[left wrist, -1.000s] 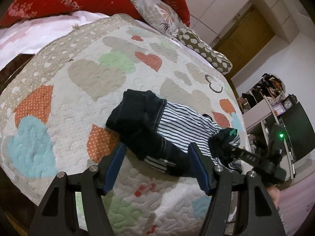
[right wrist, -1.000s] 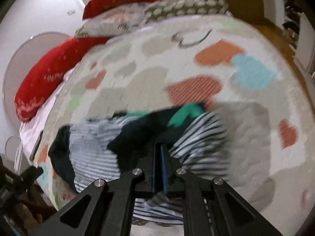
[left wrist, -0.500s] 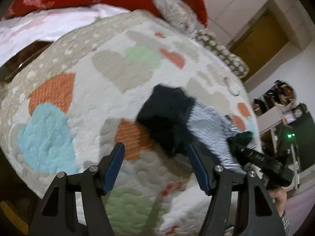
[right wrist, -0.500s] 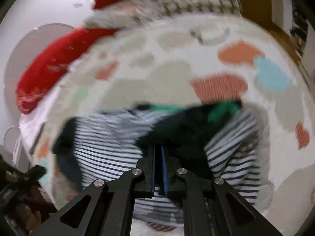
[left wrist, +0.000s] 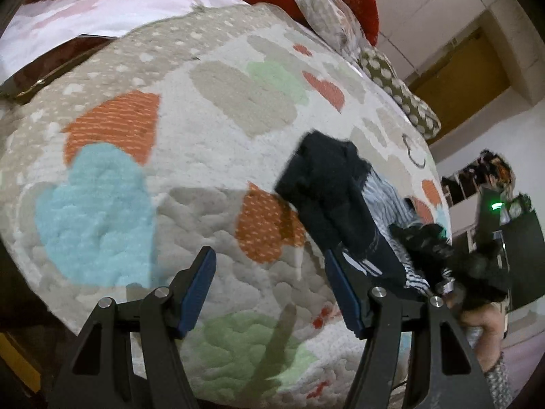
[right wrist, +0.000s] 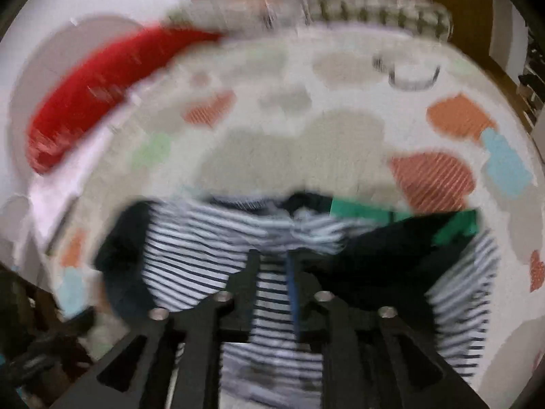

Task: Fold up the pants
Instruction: 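Grasp the folded pants bundle with the left tool and lift it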

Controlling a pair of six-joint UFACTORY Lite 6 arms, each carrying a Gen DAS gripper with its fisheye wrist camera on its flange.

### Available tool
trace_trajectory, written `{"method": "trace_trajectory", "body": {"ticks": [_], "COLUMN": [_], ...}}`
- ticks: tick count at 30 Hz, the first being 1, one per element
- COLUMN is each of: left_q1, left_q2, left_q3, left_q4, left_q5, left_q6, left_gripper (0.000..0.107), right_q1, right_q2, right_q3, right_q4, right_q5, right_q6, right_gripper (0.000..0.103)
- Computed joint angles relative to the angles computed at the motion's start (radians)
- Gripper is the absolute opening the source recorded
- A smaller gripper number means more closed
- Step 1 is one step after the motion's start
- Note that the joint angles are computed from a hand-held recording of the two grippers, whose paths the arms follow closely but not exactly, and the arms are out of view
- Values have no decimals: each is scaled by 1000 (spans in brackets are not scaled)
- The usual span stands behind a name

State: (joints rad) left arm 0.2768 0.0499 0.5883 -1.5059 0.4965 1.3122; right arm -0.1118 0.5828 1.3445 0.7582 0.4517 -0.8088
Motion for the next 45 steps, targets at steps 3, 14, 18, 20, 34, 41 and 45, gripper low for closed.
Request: {"method": "trace_trajectory", "body": {"ticks": [3, 14, 18, 20, 34, 41, 45], "left_q1": [114, 331, 342, 332, -197, -456, -570], "left_q2": [-16, 9, -28, -29, -128, 28, 21], "left_q3": [-4, -13, -59, -73, -107, 129, 205], "left_q4": [29, 63, 51, 42, -346, -247, -112], "left_q5": [48, 163, 187, 190, -16, -147, -166], "left_q6": [2, 62, 121, 139, 406, 203, 26], "left_gripper": [65, 65, 65, 65, 36, 9, 9], "right_q1": [83, 360, 469, 506, 363, 244, 91], "right_q2": [14, 68, 305, 402, 159, 42, -73], "right_q3": [34, 278, 604, 730, 451, 347, 219], "right_q4": [-312, -401, -641, -719, -495, -208, -53], "right_q5": [-37, 183, 304, 383, 309, 344, 373], "right_q6": [267, 493, 766, 863, 571, 364, 184], "right_gripper": [35, 68, 73, 83, 29, 29, 29]}}
